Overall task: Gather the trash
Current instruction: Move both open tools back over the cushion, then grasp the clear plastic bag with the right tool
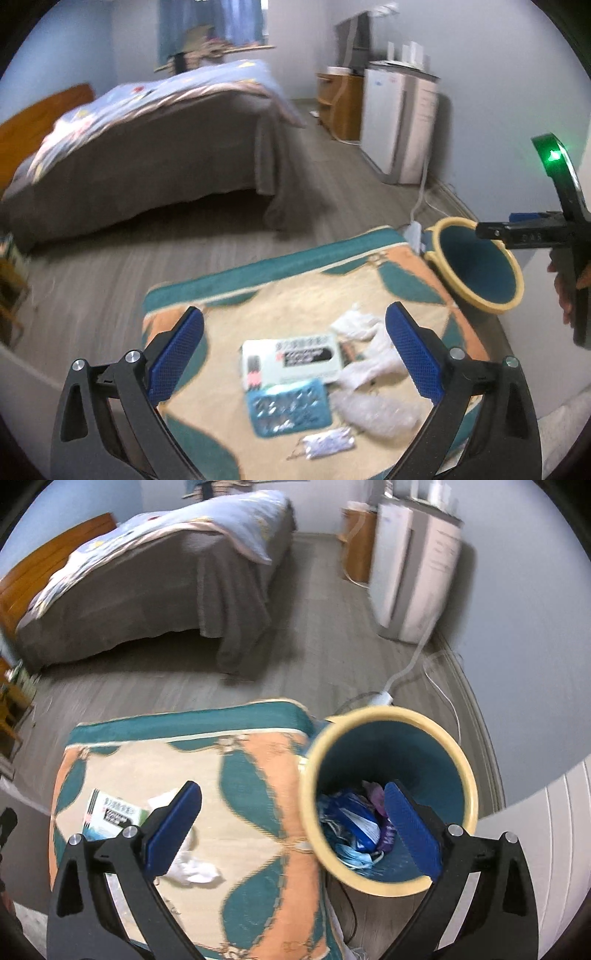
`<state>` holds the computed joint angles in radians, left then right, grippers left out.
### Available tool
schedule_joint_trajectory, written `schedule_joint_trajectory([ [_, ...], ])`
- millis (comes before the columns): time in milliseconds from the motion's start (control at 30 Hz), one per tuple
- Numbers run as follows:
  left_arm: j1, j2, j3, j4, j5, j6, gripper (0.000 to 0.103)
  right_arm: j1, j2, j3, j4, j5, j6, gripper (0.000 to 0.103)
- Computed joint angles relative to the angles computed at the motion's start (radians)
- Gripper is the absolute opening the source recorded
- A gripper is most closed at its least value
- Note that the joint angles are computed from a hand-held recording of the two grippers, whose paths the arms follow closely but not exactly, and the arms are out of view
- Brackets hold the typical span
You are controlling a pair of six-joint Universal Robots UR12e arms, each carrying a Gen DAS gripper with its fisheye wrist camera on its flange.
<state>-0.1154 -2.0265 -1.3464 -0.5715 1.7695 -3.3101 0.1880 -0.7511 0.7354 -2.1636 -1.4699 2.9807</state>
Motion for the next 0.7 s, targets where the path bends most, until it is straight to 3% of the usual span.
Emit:
schedule_joint_trajectory([
  [67,0.007,0.017,-0.031,-0.005,0.011,-0.02,0.098,0.012,-0.007,0.012,0.007,0.011,-0.032,0.097],
  [233,0.016,0.051,-0.105,0.012,0.061,0.034,0.098,0.047,-0.042,0.075,0.027,0.018,-0.077,0.097],
  [433,0.042,0.076,-0.142,0.033,0.022,-0.015,0.098,0.085,-0.093,0.187,-0.015,-0.009,-0.092,0.097],
  [567,0.04,0.079,-0.149,0.043,0.013,-0.001,0.098,0.103,-0.116,0.256,-0.045,0.001,-0.081,0.097],
  [700,0.034,0.076,-0.147,0.041,0.018,0.035,0.098,0.115,-0.114,0.289,0.012,0.026,-0.058,0.097],
])
